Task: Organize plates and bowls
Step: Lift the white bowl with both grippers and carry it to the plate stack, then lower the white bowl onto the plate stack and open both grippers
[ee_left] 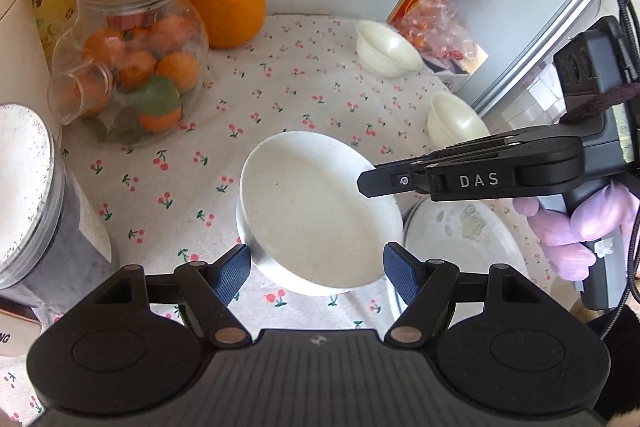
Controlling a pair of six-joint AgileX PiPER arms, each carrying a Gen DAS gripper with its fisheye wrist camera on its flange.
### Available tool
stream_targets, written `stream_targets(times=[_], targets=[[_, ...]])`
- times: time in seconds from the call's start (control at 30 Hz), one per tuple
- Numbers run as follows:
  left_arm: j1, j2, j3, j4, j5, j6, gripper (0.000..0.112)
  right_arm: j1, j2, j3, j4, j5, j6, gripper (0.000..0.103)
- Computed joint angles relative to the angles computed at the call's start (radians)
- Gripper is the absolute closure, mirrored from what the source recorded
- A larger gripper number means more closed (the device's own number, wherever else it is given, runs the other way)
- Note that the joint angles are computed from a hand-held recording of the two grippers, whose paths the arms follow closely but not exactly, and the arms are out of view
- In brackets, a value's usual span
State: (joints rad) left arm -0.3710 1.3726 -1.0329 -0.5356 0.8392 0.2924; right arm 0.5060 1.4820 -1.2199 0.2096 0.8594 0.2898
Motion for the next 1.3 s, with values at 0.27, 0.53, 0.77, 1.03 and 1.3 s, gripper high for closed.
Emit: stream_targets(times=[0.27,0.53,0.77,1.03,1.3], targets=[[-0.021,0.013,-0.01,0.076,0.012,-0.047,0.042,0.011,0.018,-0.001,0.006,-0.003,-0.008,0.094],[-0.055,0.025,-0.034,0.139,0.02,-0.09,0.038,0.013,0.032,-0.012,0.001,0.005,-0.01,0.094],[-0.087,0.026,-0.045,0.196,0.017,-0.124,0.022,0.009,0.037,-0.017,0.02,0.013,-0.022,0.089],[-0.085,0.026,-0.065,0.209,0.025,-0.147,0.018,0.001,0.013,-0.011,0.02,0.002,-0.008,0.069],[-0.12,0.016,-0.105,0.234,0.019,-0.182,0.015,-0.067,-0.07,0.027,0.045,-0.003,-0.027,0.044]])
